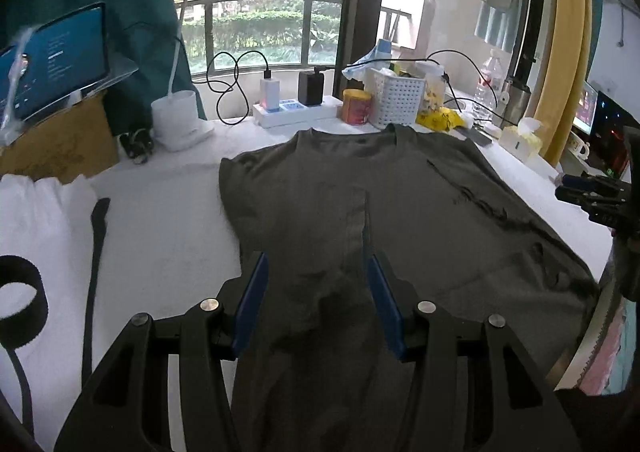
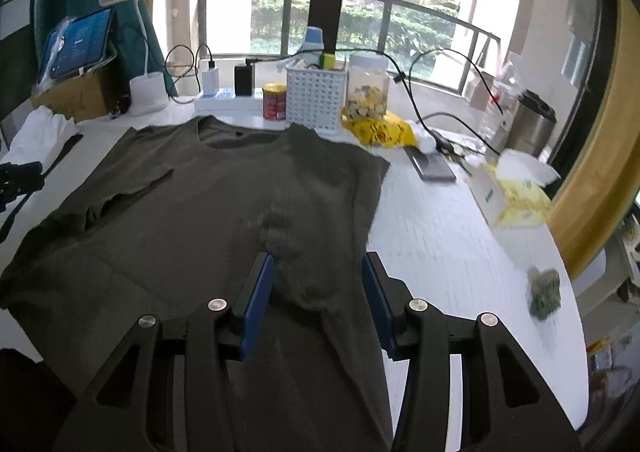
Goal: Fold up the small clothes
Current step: 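Release the collar and shoulder, opening both tools above the T-shirt, then close both tools on the T-shirt body near the hem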
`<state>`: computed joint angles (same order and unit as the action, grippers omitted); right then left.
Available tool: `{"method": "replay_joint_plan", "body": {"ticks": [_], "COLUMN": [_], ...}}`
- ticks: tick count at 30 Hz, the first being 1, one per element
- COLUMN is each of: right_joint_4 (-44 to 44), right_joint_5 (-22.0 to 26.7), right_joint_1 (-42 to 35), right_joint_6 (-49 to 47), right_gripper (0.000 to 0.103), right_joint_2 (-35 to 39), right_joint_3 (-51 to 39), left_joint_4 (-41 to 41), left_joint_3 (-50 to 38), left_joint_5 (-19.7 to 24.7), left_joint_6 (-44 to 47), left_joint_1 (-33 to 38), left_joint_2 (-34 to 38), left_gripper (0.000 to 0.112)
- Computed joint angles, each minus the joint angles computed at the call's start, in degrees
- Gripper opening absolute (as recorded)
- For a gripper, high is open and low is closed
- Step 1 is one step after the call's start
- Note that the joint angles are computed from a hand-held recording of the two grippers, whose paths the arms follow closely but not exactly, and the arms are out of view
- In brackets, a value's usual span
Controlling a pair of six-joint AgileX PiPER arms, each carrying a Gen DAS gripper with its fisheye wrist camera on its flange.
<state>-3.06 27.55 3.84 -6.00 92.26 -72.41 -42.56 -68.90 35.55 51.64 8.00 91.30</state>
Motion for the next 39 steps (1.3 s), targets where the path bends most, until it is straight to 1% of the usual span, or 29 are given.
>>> {"method": "replay_joint_plan", "body": {"ticks": [4,6,8,11,14,15,17,18,20,22,24,26,30,32,33,35,36,37,38,39], "right_joint_4": [-3.0,-2.5,-0.7,-0.6,-0.2,-1.9,-9.1,-10.1,-8.0,-10.6,-13.6,-16.5,-17.1,-16.0,-14.1,-14.3,-14.4,-12.3,-7.9,-5.2], "right_joint_5": [-0.2,-0.9,-1.8,-3.0,-4.5,-4.9,-5.7,-6.0,-6.7,-7.8,-8.1,-7.6,-8.4,-9.6,-10.0,-10.5,-11.0,-11.9,-12.7,-13.6], "right_joint_1": [0.0,-0.3,-0.3,0.9,2.6,3.4,5.7,6.1,5.9,5.9,5.8,6.1,5.9,5.3,4.8,4.5,4.4,3.8,2.8,2.1], "right_joint_6": [1.6,1.1,-0.4,-0.4,-0.7,1.0,7.8,8.7,6.3,8.7,12.0,15.3,16.0,15.0,13.3,13.7,13.8,11.8,7.6,5.5], "right_gripper": [0.049,0.049,0.049,0.049,0.049,0.049,0.049,0.049,0.049,0.049,0.049,0.049,0.049,0.049,0.049,0.048,0.047,0.036,0.032,0.028], "right_joint_2": [-4.0,-6.0,-7.8,-9.4,-10.3,-10.5,-10.9,-11.0,-11.1,-11.1,-10.6,-9.9,-9.7,-9.5,-9.3,-9.1,-9.0,-8.9,-8.7,-8.5], "right_joint_3": [6.0,9.2,12.7,16.8,20.6,21.3,23.0,23.5,24.3,25.5,25.6,25.5,26.1,26.4,26.4,26.2,26.4,26.6,26.7,26.8], "left_joint_4": [-3.1,-4.4,-3.6,-2.4,-4.4,-4.5,-3.3,-3.3,-3.9,-7.6,-5.2,-5.0,-5.4,-3.7,-2.6,-2.7,-3.1,-3.6,-4.1,-4.4], "left_joint_3": [4.9,6.8,8.7,11.3,14.3,15.1,16.3,16.8,17.9,19.4,19.3,19.5,19.5,18.3,17.4,16.1,15.5,15.3,15.3,15.6], "left_joint_5": [-0.6,0.3,-0.1,0.0,0.3,-0.1,-1.1,-1.0,-2.0,-2.7,-3.8,-3.9,-4.3,-4.3,-4.3,-3.1,-2.4,-2.3,-2.6,-3.4], "left_joint_6": [2.3,3.5,3.5,3.9,7.7,8.6,8.3,8.9,10.4,15.1,12.9,13.4,15.3,13.2,11.0,9.8,9.7,10.1,10.9,11.9], "left_joint_1": [1.3,2.1,2.0,2.1,3.3,3.6,3.7,4.1,4.3,5.1,4.7,4.8,4.1,3.7,3.6,4.1,4.4,4.4,4.3,3.9], "left_joint_2": [-2.7,-3.2,-3.8,-4.8,-6.3,-6.6,-7.1,-7.2,-7.5,-7.3,-6.2,-5.9,-6.3,-5.1,-4.2,-3.1,-2.5,-2.3,-2.1,-2.1], "left_gripper": [0.052,0.052,0.052,0.052,0.052,0.052,0.052,0.052,0.052,0.052,0.052,0.052,0.051,0.051,0.051,0.051,0.051,0.051,0.051,0.047]}}
